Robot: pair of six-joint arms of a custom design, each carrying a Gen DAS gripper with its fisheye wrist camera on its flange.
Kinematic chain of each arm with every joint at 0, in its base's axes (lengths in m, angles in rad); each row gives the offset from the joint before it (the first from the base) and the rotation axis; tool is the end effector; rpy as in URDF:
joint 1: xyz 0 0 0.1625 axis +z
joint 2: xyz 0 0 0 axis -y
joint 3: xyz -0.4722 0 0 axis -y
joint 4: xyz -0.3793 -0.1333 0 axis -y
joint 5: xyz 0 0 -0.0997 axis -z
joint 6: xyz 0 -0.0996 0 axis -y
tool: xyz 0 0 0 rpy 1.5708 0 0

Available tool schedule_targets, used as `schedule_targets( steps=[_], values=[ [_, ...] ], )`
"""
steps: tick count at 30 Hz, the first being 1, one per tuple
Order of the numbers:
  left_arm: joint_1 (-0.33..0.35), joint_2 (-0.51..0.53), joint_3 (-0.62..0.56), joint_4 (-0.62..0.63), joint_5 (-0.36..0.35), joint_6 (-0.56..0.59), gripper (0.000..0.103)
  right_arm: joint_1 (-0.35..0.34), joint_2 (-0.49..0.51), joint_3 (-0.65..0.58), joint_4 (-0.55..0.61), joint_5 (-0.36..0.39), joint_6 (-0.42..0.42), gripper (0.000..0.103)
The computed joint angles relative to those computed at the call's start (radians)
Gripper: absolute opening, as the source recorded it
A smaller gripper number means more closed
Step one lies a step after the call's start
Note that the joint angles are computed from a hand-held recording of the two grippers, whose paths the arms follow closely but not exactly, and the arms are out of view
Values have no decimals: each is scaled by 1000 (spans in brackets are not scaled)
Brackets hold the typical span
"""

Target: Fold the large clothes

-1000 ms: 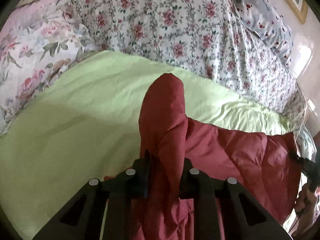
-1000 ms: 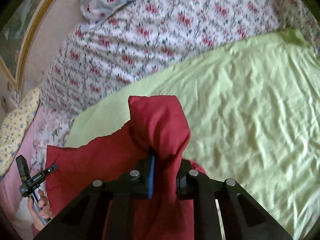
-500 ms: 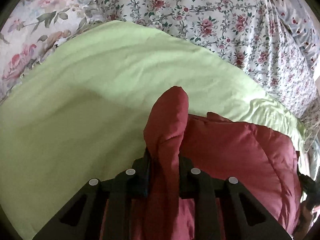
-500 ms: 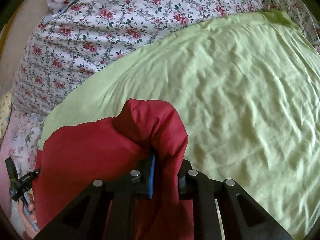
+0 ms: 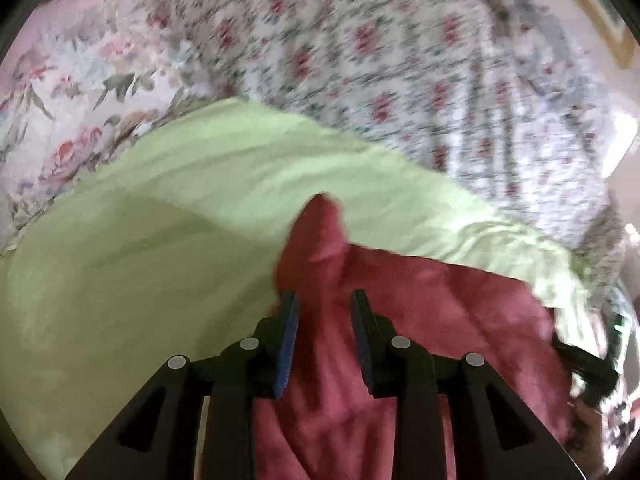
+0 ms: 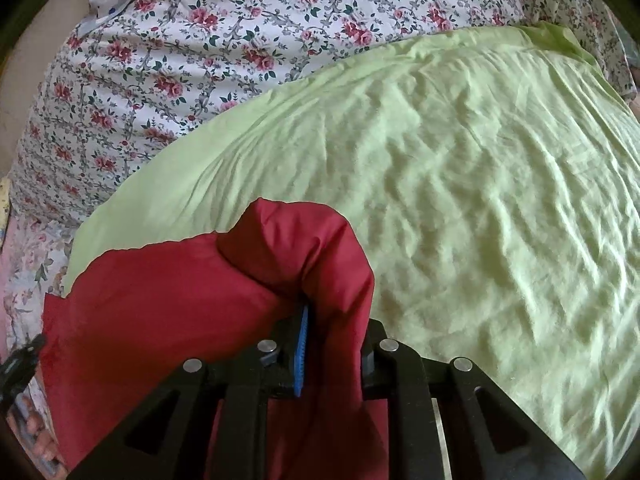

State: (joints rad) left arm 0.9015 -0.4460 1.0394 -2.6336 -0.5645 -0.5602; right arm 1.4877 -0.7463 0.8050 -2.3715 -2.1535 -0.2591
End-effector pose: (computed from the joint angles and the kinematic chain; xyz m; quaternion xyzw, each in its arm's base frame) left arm -0.3590 -0.8043 0.1517 -0.0655 0.8569 -0.4369 0.2656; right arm 0.0073 -0.8586 0.4669 -0.0253 -0.8984 0.2966 0.3229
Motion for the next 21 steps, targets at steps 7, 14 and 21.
schedule_targets(
  steps=[7, 14, 21],
  values=[
    [-57, 14, 61, -32, -182, 68, 29, 2, 9, -15, -1, -11, 1, 18],
    [-39, 108, -32, 150, -118, 33, 37, 33, -71, 106, -149, 9, -25, 40],
    [-39, 135, -74, 168, -110, 17, 37, 130, -189, 371, -339, 49, -262, 66]
  ],
)
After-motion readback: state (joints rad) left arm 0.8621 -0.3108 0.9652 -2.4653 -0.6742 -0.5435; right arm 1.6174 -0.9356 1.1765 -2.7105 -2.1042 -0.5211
